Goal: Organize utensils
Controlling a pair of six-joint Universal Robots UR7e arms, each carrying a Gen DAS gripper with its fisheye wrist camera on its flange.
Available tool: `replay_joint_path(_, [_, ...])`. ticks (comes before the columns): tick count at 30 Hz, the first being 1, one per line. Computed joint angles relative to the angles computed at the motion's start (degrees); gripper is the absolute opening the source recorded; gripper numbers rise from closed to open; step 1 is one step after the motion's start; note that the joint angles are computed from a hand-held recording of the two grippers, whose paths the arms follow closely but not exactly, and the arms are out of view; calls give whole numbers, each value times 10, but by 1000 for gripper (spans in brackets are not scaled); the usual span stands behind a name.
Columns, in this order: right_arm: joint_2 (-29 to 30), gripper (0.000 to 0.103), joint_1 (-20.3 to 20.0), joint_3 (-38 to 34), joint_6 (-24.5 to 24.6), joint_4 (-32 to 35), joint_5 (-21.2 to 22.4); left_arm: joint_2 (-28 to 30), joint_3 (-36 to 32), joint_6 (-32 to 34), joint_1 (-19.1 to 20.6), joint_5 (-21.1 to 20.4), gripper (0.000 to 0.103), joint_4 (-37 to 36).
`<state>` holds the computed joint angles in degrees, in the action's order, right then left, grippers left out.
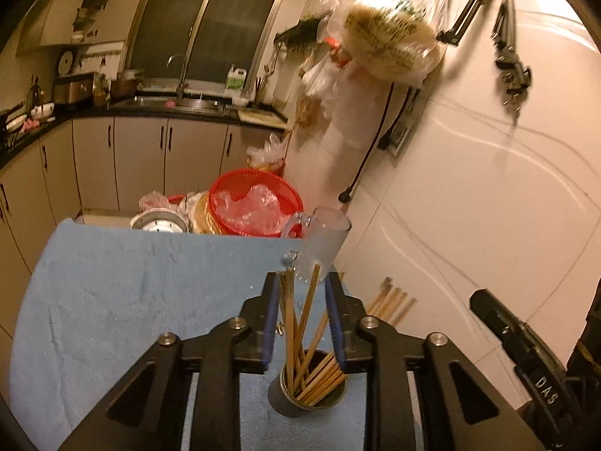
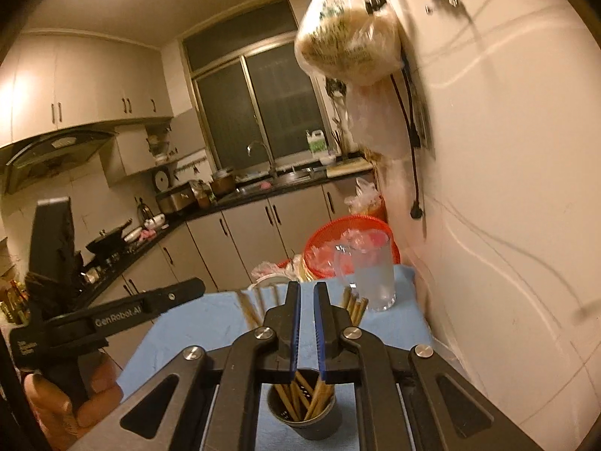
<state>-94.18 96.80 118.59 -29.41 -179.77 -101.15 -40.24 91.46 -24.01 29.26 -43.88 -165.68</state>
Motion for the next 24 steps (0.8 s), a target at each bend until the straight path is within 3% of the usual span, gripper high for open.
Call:
replay_joint_path(3, [-23, 11, 18, 11, 0, -4, 0, -19, 22, 3, -15, 5, 29, -14])
replay_joint_path(5, [-37, 15, 31, 19, 1, -7, -4, -33, 38, 1, -26, 14, 37, -20])
replay_joint_path(8, [-62, 28, 49, 38, 1, -14, -10, -57, 71, -2, -47, 33, 42, -30])
replay_joint_path(9, [-72, 38, 55, 46, 3, -17, -14, -66, 86, -4, -56, 41, 43, -31])
replay_joint_path(10, [-81, 58, 60, 56, 5, -25, -16, -76, 102, -9, -65, 49, 44, -31])
replay_joint_path(12, [-94, 76, 68, 75, 4, -47, -21, -90, 129, -15, -79, 66, 52, -35])
replay_joint_path(17, [-126, 76, 89, 123, 8, -74, -67, -126, 202, -71, -114, 109, 65, 2])
replay_joint_path(20, [-130, 77, 106, 154, -2, -104, -125, -151, 248, -133, -137, 146, 70, 57])
replay_joint_path(24, [-123, 79, 127, 202, -24, -150, -206, -178, 303, -258, -170, 195, 79, 186])
